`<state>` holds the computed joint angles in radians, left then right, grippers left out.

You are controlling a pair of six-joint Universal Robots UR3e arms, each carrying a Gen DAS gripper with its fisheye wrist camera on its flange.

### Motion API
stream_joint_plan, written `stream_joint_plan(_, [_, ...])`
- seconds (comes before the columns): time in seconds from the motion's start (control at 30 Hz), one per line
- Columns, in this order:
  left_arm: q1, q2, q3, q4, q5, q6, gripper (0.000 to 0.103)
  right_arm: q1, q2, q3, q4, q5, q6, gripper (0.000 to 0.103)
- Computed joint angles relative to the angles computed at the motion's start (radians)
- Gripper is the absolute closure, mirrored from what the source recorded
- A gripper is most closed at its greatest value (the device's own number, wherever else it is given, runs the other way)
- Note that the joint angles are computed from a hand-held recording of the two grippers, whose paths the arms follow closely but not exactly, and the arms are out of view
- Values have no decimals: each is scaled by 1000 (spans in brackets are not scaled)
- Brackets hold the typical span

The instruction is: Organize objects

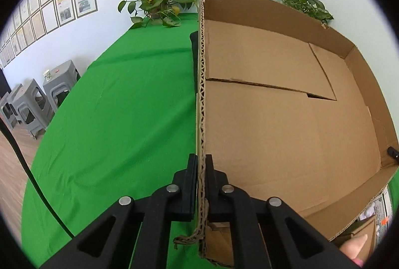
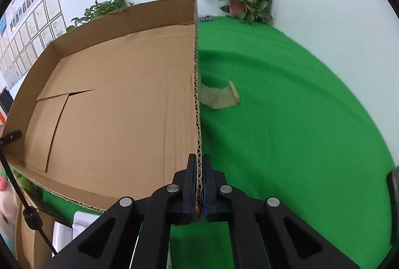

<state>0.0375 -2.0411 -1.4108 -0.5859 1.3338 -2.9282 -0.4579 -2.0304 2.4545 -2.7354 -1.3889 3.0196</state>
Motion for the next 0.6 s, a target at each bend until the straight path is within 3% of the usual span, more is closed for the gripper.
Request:
stream_joint_plan(0.3, [21, 54, -184, 68, -18, 8, 99, 67, -27, 40, 13, -54, 50, 102])
stream_joint_plan(0.6, [30, 65, -170, 42, -24, -5, 94, 113, -70, 28, 82, -92, 84, 101])
